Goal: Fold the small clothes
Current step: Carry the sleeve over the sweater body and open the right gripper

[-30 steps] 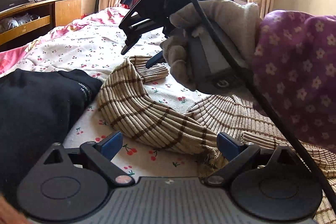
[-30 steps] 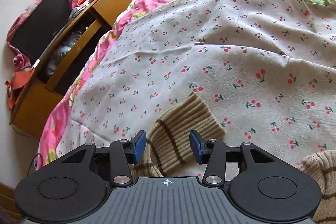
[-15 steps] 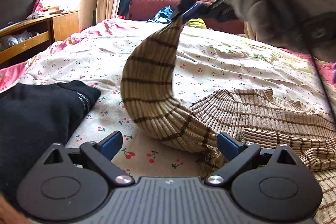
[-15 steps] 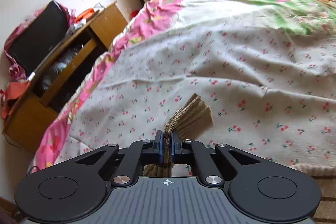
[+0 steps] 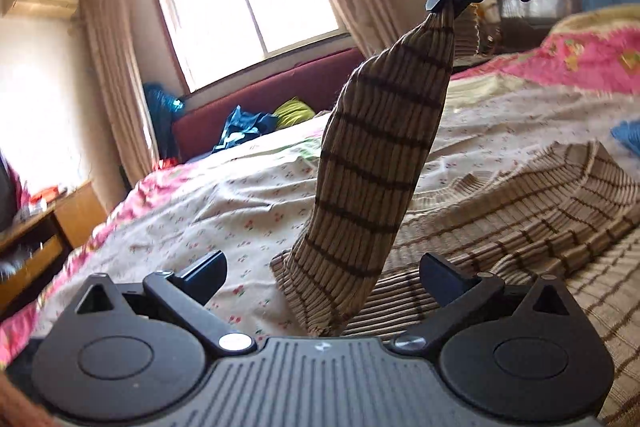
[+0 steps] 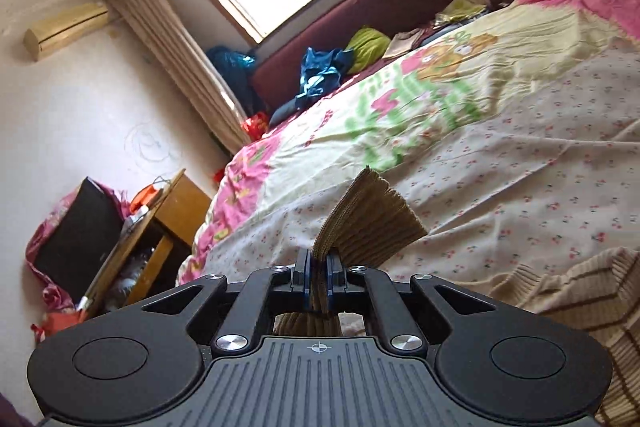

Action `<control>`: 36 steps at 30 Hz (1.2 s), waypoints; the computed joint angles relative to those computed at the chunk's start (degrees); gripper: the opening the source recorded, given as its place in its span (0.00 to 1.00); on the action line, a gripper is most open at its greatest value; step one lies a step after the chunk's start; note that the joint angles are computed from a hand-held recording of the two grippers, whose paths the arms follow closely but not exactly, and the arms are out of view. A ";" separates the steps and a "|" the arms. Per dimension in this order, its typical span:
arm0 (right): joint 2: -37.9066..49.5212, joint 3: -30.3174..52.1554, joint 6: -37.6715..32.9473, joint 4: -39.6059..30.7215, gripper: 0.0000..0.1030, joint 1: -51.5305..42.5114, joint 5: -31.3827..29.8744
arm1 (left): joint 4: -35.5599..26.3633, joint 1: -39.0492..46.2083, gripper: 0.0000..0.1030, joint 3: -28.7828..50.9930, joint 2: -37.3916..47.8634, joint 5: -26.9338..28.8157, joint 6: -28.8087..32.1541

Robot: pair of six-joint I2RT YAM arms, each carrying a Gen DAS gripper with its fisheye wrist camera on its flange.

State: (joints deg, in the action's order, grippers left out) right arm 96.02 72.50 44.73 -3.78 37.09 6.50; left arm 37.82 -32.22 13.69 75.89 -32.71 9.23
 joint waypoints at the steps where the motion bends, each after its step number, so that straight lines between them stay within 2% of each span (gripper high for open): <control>1: -2.38 -4.27 -0.06 1.33 0.06 -1.00 0.77 | 0.39 -1.69 1.00 1.58 2.99 -1.15 1.35; 3: -5.43 -10.81 1.78 3.18 0.07 -2.72 1.07 | -1.94 -3.01 1.00 5.38 7.31 -1.48 1.51; 7: -7.84 -21.85 6.82 7.79 0.07 -7.42 -3.89 | -3.93 -4.46 1.00 10.88 15.05 -4.59 2.85; 9: -8.47 -26.58 7.83 10.44 0.08 -8.65 -4.68 | -6.46 -3.94 1.00 12.52 16.62 -4.49 3.13; 11: -8.48 -29.76 7.45 11.90 0.14 -9.59 -5.42 | -8.90 -2.95 1.00 13.01 16.49 -3.05 2.01; 13: -8.84 -32.92 7.50 13.14 0.14 -10.93 -7.40 | -9.75 -1.56 1.00 13.00 16.36 -1.97 1.60; 16: -8.11 -35.15 8.32 14.49 0.15 -11.96 -9.33 | -9.56 -0.79 1.00 12.87 16.63 -2.20 1.48; 20: -7.19 -37.71 11.93 18.93 0.28 -14.66 -12.77 | -8.58 -0.66 1.00 12.29 16.91 -1.97 1.58; 22: -6.36 -37.47 12.30 19.41 0.32 -15.44 -12.86 | -6.96 -1.08 1.00 11.78 17.49 -2.28 2.76; 26: -3.38 -35.50 13.17 18.97 0.32 -15.88 -12.38 | -6.35 -0.50 1.00 11.51 17.41 -1.30 3.43; 28: -2.32 -35.22 14.06 19.98 0.32 -15.98 -12.17 | -7.05 0.06 1.00 11.88 17.48 -0.67 3.28; 30: -1.85 -34.62 13.91 20.23 0.27 -15.79 -11.61 | -7.85 0.99 1.00 12.20 16.90 0.44 3.72; 32: -2.35 -33.32 12.96 19.28 0.12 -15.63 -11.49 | -9.93 2.38 0.93 12.90 15.53 2.21 3.99; 34: -3.94 -32.44 12.12 19.42 0.08 -15.63 -12.06 | -12.80 4.12 0.74 13.65 13.45 4.07 3.48; 36: -6.39 -31.92 11.42 20.27 0.04 -15.66 -12.68 | -14.61 5.34 0.72 13.76 10.95 4.47 2.03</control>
State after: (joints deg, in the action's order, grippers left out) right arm 89.62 40.59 56.15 16.49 21.43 -6.18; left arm 23.21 -26.87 27.45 86.84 -28.24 11.27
